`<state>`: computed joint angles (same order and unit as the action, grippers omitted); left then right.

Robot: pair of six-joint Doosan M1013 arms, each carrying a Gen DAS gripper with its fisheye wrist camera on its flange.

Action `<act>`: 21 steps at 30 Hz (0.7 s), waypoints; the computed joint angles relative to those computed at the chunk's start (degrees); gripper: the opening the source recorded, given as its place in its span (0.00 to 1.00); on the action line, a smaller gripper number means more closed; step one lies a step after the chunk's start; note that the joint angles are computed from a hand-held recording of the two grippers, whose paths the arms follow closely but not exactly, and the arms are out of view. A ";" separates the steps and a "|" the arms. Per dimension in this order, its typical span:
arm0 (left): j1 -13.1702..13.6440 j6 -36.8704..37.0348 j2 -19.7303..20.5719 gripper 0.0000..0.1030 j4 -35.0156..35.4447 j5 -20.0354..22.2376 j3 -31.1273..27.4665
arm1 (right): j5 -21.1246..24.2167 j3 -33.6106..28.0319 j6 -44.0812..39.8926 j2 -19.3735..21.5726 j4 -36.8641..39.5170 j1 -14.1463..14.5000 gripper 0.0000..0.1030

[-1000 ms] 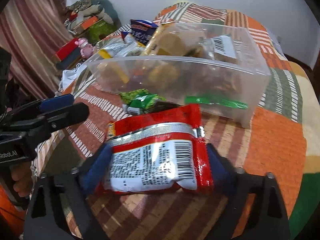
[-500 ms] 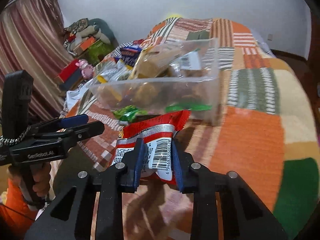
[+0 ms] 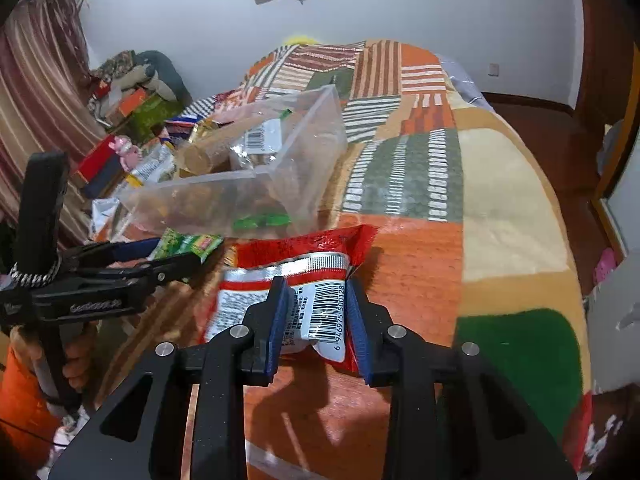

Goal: Organize snacks
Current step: 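Grasp the green pea snack bag with the left tool while the right grasps the red-and-white bag, then lower the pea bag into the box with the left tool while the right drops the red bag in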

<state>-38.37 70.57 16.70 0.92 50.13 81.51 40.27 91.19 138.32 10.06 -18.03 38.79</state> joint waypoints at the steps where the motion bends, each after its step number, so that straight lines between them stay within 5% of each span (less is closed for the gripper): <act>1: 0.00 -0.48 0.31 0.73 0.29 0.06 -0.13 | 0.45 -0.16 -0.21 0.10 0.12 0.04 0.31; 4: -0.22 -1.23 0.14 0.71 1.34 -1.33 0.41 | 0.49 -0.40 0.07 0.24 1.38 -0.16 0.63; 7: -0.35 -0.87 -0.31 0.55 1.33 -2.36 1.34 | 0.11 -0.73 1.80 0.52 0.61 0.07 0.85; 10: -0.16 0.81 -1.23 0.41 0.14 -3.56 2.62 | 0.54 -1.92 0.27 1.62 3.22 -0.12 0.92; 16: 0.48 1.25 -3.73 0.40 -0.30 -5.85 5.71 | 3.76 -4.62 -4.41 4.31 8.04 -0.24 1.00; 21: 0.74 0.04 -5.71 0.40 0.51 -7.25 7.62 | 8.75 -7.30 -5.80 6.55 3.17 1.30 1.00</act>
<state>-37.63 70.61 10.99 1.42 42.88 89.13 49.02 83.89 132.52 16.61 -14.86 40.09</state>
